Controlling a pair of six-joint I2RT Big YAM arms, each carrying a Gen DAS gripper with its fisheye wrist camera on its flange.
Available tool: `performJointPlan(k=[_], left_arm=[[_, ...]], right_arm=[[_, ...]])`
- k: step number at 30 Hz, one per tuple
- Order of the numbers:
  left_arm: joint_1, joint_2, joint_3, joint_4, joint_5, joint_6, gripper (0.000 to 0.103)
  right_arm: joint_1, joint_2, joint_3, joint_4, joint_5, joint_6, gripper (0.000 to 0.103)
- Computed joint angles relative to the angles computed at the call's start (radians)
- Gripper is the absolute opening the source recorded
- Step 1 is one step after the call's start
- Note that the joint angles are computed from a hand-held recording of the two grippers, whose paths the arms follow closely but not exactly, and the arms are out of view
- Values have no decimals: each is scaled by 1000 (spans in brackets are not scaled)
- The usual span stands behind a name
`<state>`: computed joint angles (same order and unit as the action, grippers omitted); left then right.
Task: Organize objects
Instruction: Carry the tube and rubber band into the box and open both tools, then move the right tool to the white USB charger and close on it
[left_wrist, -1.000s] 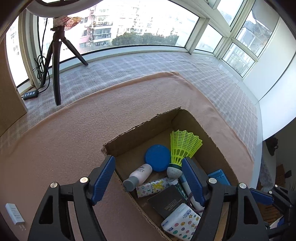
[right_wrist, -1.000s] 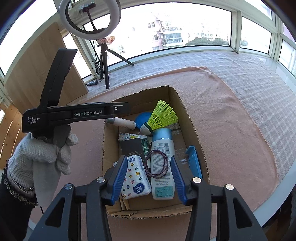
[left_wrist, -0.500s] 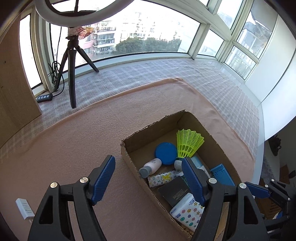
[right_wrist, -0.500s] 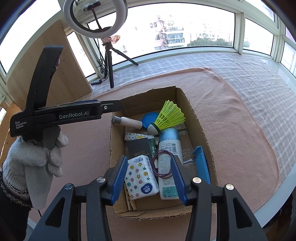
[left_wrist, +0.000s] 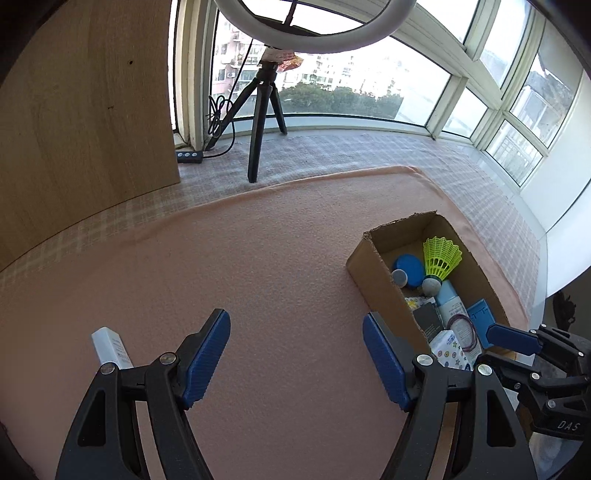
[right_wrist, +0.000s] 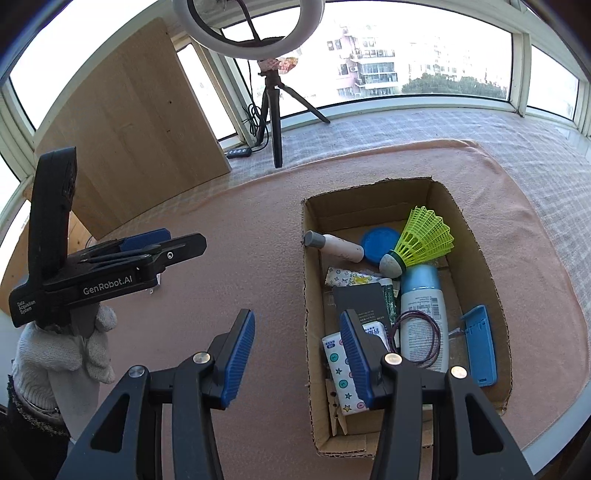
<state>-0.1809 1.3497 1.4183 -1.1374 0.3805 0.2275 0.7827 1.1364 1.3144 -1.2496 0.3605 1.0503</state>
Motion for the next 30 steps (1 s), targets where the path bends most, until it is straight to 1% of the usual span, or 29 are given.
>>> performJointPlan(k=[3,8,12,17,24,26,30], left_arm=[[77,-18,-26,-3,20,20,77],[199,-25,-53,-18,58,71,77],[283,-18,-66,-31,88,111,77],[362,11,-72,-36,124,142,77],[429,80,-53,-47,187,158,77],[433,94,-55,-44,200,164,76],[431,122,-53,-40,211,173,76]], right_arm=[[-7,33,14,55,-43,-23,45],[-26,93,43,148,-139,-50,45],[-32,156,87,189,-188,-82,45],[-45,233,138,251,-262,-110,45],[-61,371,237,303,-370,-145,45],[-62,407,261,315,-400,-143,45],[-61,485,325,306,-435,-167,45]])
